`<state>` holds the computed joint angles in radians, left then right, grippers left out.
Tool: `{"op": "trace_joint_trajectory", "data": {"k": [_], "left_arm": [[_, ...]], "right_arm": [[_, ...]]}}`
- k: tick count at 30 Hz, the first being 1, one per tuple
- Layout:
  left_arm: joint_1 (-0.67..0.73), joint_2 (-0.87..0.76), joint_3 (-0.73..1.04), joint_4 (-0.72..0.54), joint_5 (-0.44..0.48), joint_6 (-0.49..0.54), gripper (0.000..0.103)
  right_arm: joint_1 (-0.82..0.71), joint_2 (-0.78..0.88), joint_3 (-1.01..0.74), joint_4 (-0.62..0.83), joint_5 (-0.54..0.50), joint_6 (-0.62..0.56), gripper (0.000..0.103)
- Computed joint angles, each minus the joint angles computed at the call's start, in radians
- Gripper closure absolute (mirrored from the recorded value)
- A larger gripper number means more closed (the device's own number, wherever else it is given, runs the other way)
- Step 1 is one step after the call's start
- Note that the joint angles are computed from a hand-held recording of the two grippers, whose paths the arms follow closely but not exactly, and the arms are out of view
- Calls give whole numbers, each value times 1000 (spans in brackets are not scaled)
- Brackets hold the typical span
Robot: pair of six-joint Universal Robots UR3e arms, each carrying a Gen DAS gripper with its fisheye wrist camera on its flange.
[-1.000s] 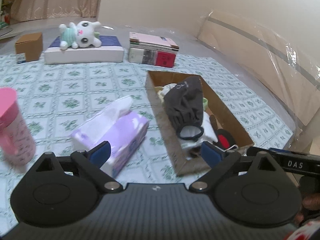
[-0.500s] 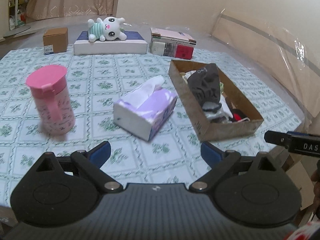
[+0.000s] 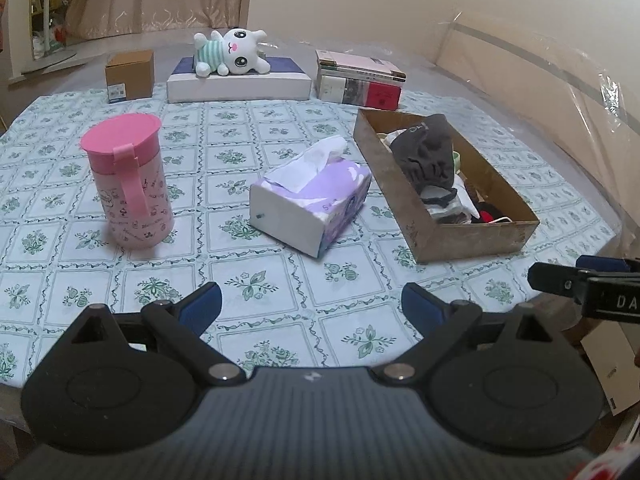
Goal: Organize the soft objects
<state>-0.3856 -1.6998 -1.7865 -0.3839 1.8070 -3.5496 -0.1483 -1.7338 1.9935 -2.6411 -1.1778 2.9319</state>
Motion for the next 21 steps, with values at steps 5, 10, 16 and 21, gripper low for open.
{"op": "trace_joint_trajectory", "data": {"k": [5, 10, 16, 21], "left_arm": [[-17, -13, 13, 3, 19, -4, 8], [-20, -16, 17, 4, 21, -1, 7], [-21, -19, 18, 6, 21, -2, 7], [-22, -20, 19, 7, 21, -2, 7]], "right_arm": [[-2, -1, 2, 4, 8, 1, 17], [0, -1, 1, 6, 5, 2, 17], [4, 5, 0, 7, 3, 6, 17], [8, 9, -1, 8, 0, 4, 17]]}}
